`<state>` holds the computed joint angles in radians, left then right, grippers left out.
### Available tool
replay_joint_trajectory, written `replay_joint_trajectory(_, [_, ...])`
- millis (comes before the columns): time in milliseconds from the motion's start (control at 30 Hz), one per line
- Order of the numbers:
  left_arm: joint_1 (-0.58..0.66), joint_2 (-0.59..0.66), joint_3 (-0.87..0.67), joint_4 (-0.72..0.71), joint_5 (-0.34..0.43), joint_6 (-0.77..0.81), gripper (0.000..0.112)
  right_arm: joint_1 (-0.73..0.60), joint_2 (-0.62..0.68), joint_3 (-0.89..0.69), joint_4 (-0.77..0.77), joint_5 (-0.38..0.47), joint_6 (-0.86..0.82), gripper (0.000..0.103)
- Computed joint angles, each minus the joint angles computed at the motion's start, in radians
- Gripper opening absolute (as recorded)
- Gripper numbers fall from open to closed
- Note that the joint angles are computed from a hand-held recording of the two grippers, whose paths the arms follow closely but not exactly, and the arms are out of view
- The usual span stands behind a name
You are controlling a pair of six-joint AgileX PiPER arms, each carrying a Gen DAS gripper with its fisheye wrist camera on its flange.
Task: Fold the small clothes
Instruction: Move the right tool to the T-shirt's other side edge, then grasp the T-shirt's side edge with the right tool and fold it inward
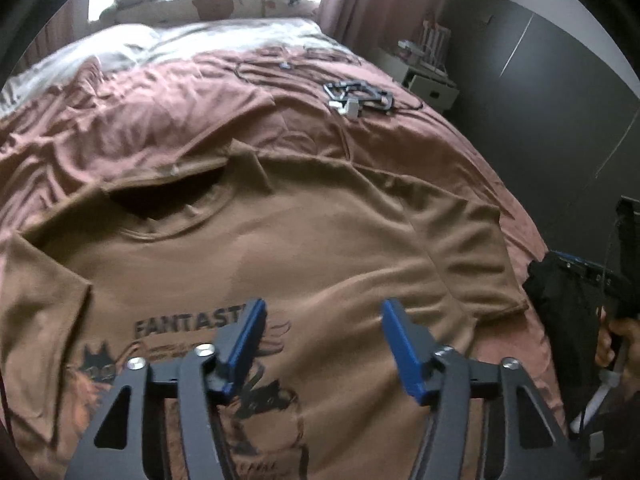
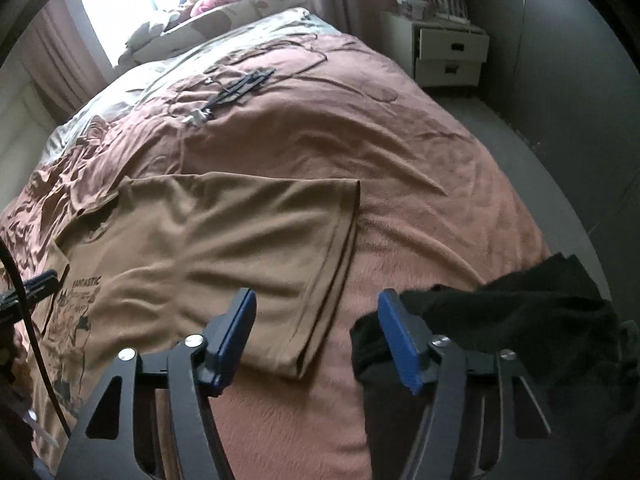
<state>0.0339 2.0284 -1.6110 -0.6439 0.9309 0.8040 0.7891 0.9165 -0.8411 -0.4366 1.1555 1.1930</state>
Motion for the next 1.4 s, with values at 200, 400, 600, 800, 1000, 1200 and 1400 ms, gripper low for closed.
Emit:
replay_joint_trajectory(200, [-0.036,0.086,-0.064,-0.002,0.014,0.012,0.056,-0.362,0.074,0.074,0.244,-0.289,-0.3,0.057])
replay_joint_trajectory(400, [-0.048,0.15,-0.122,0.017,0.03,0.0,0.042,-0.561,0.211,0.142,0.513,-0.468,-0.565,0.05])
replay_joint_trajectory(600, [-0.037,0.171,-0.131,0.015,0.045,0.006,0.037,-0.614,0.23,0.101,0.526,-0.435,-0.643,0.006])
replay_joint_trajectory(800, [0.008,0.171,-0.156,-0.006,0.079,-0.017,0.037,-0.491,0.198,-0.006,0.397,-0.341,-0.543,0.003])
replay_joint_trajectory(1000, [0.073,0.161,-0.166,0.007,0.103,-0.014,0.037,-0.328,0.228,-0.154,0.274,-0.243,-0.408,0.003])
replay_joint_trajectory(1200, [0.161,0.179,-0.255,0.018,0.162,-0.039,0.037,-0.183,0.274,-0.253,0.184,-0.191,-0.305,0.003])
replay_joint_trajectory(1400, [0.246,0.193,-0.32,0.003,0.221,-0.031,0.037,-0.053,0.368,-0.4,0.115,-0.127,-0.246,0.003])
